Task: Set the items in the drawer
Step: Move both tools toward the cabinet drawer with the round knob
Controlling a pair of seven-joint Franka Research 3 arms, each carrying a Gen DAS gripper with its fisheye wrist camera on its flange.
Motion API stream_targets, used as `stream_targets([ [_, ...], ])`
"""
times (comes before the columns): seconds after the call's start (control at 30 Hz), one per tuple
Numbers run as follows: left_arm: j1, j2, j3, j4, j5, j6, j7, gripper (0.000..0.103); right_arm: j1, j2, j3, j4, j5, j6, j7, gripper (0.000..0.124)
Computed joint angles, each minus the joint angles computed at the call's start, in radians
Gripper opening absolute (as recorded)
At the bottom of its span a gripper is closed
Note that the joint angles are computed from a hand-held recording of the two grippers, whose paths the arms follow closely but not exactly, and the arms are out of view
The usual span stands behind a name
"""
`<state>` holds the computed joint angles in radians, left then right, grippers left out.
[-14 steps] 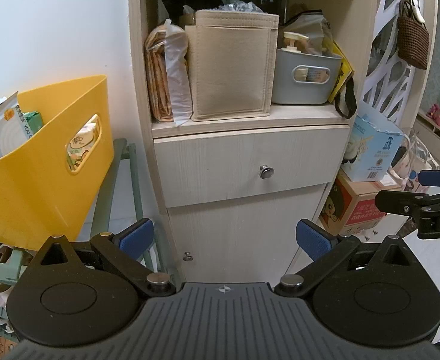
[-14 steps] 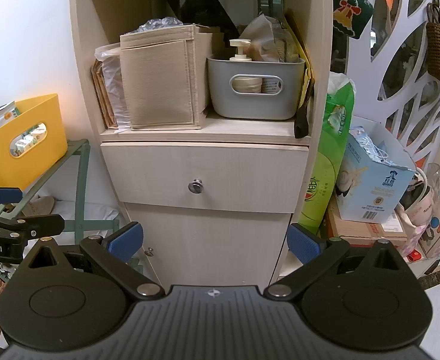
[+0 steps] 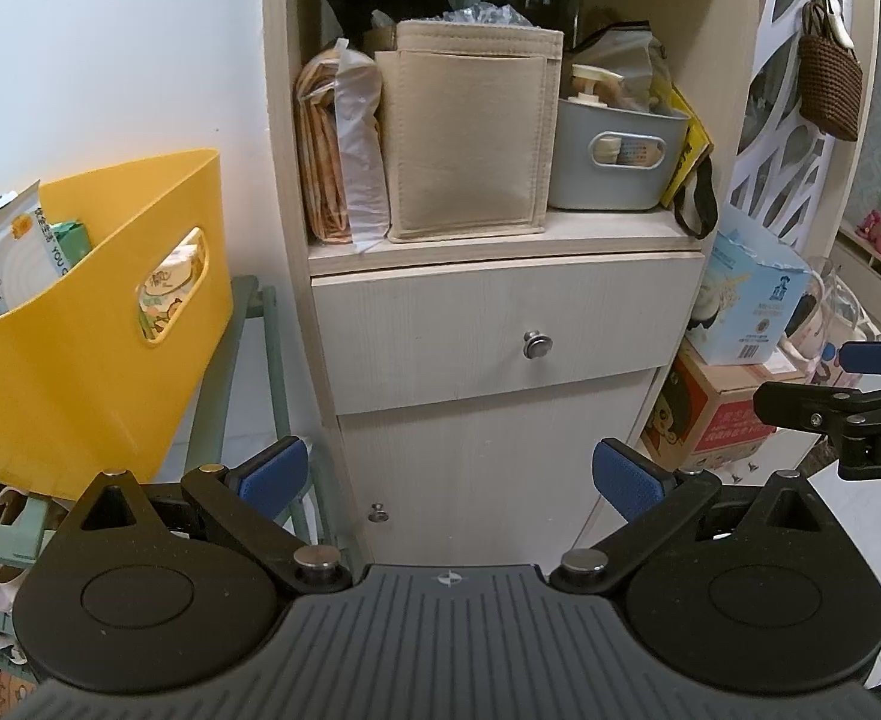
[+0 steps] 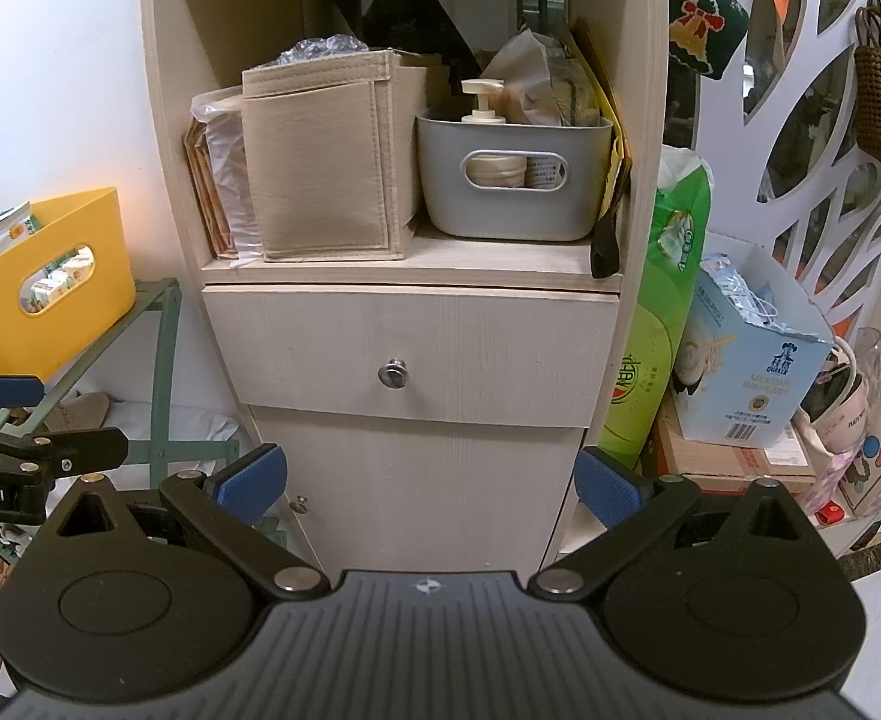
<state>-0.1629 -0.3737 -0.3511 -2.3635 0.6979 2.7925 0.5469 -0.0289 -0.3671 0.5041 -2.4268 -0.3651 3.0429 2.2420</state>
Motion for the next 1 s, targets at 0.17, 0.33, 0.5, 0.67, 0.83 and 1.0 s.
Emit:
stream_targets([
  [0.17,0.001,0.001,0.002,0.000,0.003,0.005,0.001,0.102,-0.009,-0.001,0.008,-0.001,-0.008,0.003,0.007,0.103],
  [0.33,0.004,0.005,0.003,0.003,0.003,0.005,-0.001,0.102,-0.020,-0.001,0.018,-0.001,-0.016,0.007,0.013,0.103],
  [0.5,0.004,0.008,0.001,0.006,0.005,0.005,-0.005,0.102,-0.022,-0.003,0.018,-0.002,-0.016,0.005,0.015,0.103],
  [0.67,0.006,0.009,0.000,0.006,0.011,0.005,-0.012,0.102,-0.011,-0.003,0.010,0.001,-0.012,-0.001,0.009,0.103],
  [0.83,0.004,0.010,0.000,0.007,0.011,0.000,-0.016,0.102,-0.003,0.006,-0.001,0.006,-0.012,-0.003,0.002,0.103],
  [1.0,0.004,0.020,-0.001,0.019,0.012,-0.015,-0.023,0.102,0.019,0.020,-0.025,0.017,-0.008,-0.012,-0.016,0.103],
])
